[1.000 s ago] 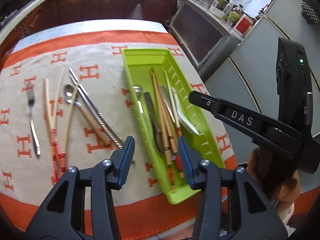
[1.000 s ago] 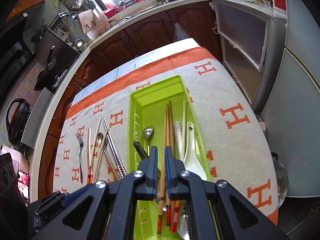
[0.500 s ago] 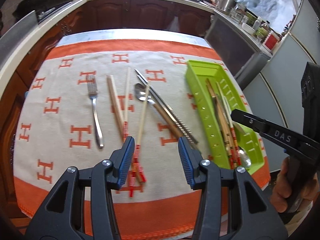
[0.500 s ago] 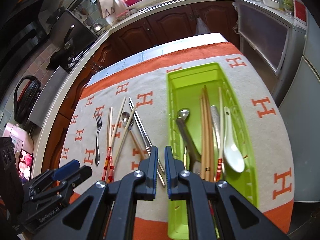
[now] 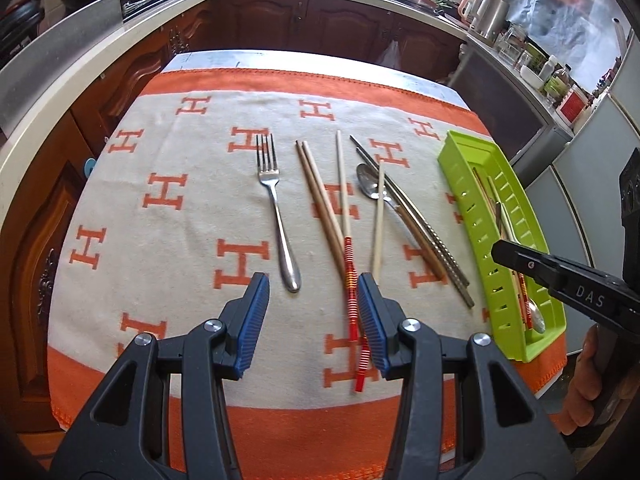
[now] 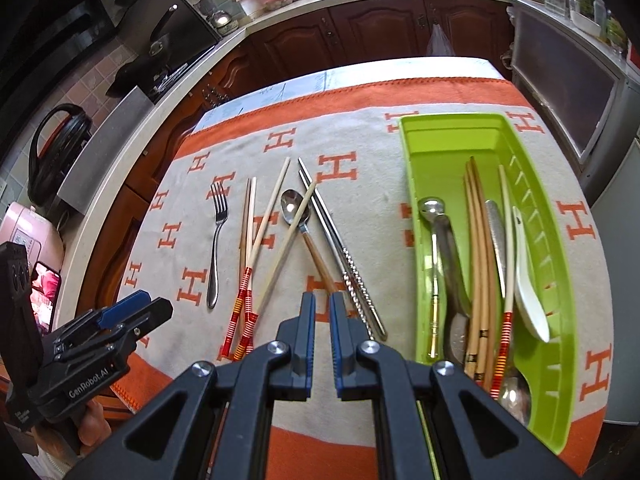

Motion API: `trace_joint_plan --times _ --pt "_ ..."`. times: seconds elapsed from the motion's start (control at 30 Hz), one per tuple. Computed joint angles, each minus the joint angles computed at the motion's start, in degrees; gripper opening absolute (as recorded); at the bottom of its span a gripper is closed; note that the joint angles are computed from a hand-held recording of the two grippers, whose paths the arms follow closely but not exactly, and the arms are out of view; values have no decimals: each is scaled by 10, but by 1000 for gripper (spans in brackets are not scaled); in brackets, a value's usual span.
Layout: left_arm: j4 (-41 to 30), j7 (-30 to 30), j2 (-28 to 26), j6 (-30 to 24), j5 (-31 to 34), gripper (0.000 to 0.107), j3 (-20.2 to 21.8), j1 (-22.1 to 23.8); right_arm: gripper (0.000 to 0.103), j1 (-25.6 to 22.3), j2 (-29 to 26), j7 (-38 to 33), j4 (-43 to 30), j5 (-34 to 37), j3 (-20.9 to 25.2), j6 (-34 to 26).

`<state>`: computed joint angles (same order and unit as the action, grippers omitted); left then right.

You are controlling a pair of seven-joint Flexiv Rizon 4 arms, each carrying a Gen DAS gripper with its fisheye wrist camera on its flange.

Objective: Organize utensils
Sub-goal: 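Move both tools back over the remaining chopsticks, then grasp a white red-striped chopstick with the right tool while the left tool grasps another chopstick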

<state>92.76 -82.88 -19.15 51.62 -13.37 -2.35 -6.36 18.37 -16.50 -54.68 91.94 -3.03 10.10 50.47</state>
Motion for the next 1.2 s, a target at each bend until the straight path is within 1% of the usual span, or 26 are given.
trace_joint_plan --times 0.13,0.3,0.37,0.6,0.7,0.87,1.0,1.2 --pt "10 27 -8 9 -33 42 -10 15 7 0 -23 -20 -25 20 9 -9" --pt "6 53 -22 -5 -69 42 -21 24 7 -4 -57 -42 -62 73 24 -4" --pt "4 59 -27 -5 -72 42 -21 23 7 -1 -71 -40 -76 84 25 -6" --pt "-6 69 -40 -3 -70 42 -21 17 7 11 -114 -20 -113 84 21 -27" --pt "-13 69 -47 -6 -72 42 -21 18 12 15 -125 -16 -124 80 20 -35" --pt "-25 68 -57 -10 -77 42 -23 20 11 25 -126 -11 -120 54 13 -30" --pt "-36 78 -66 -12 -80 42 -29 20 6 16 -118 -18 -109 63 18 -18" --pt "-67 96 -91 -17 -91 42 -40 18 6 5 -93 -16 -81 68 15 14"
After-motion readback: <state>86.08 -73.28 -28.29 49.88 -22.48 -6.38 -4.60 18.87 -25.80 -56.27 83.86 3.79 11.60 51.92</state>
